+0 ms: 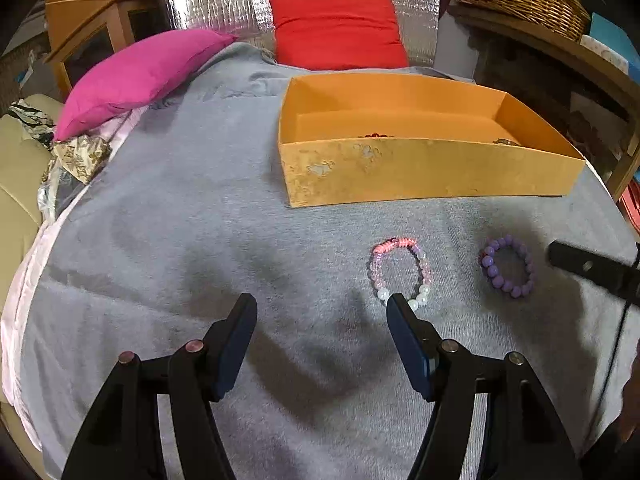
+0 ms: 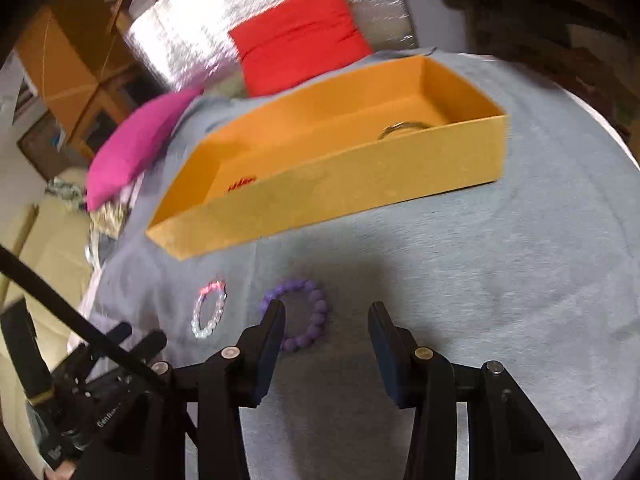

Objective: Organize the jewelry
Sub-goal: 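Move left gripper to pink-lavender bracelet while right gripper closes on purple bead bracelet, then lower and close left gripper on pink-lavender bead bracelet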

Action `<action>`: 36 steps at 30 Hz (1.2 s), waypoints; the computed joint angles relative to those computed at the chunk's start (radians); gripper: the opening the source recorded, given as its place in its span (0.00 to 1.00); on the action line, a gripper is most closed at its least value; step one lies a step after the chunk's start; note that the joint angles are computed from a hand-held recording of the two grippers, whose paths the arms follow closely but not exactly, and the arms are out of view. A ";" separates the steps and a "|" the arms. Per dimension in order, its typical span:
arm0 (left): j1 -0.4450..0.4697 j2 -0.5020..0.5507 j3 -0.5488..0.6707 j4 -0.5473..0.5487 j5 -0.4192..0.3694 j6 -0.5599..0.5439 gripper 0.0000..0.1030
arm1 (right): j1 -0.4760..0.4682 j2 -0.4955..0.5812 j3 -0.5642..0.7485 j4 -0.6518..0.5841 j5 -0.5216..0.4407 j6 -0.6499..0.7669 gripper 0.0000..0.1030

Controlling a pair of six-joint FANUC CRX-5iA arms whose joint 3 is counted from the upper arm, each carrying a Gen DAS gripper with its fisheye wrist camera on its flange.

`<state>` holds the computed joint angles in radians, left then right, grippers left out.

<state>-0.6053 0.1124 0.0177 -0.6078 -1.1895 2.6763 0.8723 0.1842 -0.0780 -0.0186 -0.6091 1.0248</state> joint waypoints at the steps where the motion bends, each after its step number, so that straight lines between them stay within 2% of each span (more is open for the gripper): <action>1: 0.003 0.007 0.006 0.002 -0.003 -0.007 0.66 | 0.007 0.021 0.022 0.001 -0.018 0.023 0.46; 4: 0.012 0.024 0.020 0.016 0.000 -0.022 0.66 | 0.030 0.069 0.062 0.035 -0.059 0.031 0.39; 6: 0.015 0.029 0.021 0.027 0.009 -0.027 0.66 | 0.044 0.093 0.075 0.078 -0.099 0.016 0.29; 8: 0.016 0.034 0.023 0.038 0.021 -0.037 0.66 | 0.069 0.107 0.051 0.203 -0.108 -0.056 0.14; 9: 0.015 0.037 0.026 0.039 0.021 -0.039 0.66 | 0.075 0.106 0.042 0.231 -0.104 -0.067 0.12; 11: 0.011 0.048 0.037 0.038 0.016 -0.043 0.66 | 0.077 0.096 0.014 0.293 -0.095 -0.126 0.10; 13: 0.011 0.050 0.036 0.045 0.029 -0.045 0.66 | 0.062 0.089 0.009 0.296 -0.109 -0.157 0.10; 18: 0.025 0.042 0.013 0.089 0.111 -0.082 0.66 | 0.008 0.066 0.011 0.223 -0.118 -0.150 0.10; 22: 0.045 0.040 -0.002 0.124 0.153 -0.105 0.66 | -0.033 0.055 0.028 0.121 -0.130 -0.086 0.10; 24: 0.058 0.037 -0.012 0.143 0.174 -0.115 0.66 | -0.041 0.050 0.027 0.111 -0.135 -0.076 0.10; 29: 0.112 0.026 -0.063 0.239 0.258 -0.167 0.66 | -0.073 0.070 0.087 0.014 -0.188 -0.011 0.12; 36: 0.098 0.039 -0.044 0.207 0.248 -0.135 0.66 | -0.060 0.083 0.088 0.050 -0.201 -0.040 0.13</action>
<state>-0.5069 0.1518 -0.0264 -0.4009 -0.9413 2.5416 0.8126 0.2667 0.0095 0.0315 -0.8102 0.9844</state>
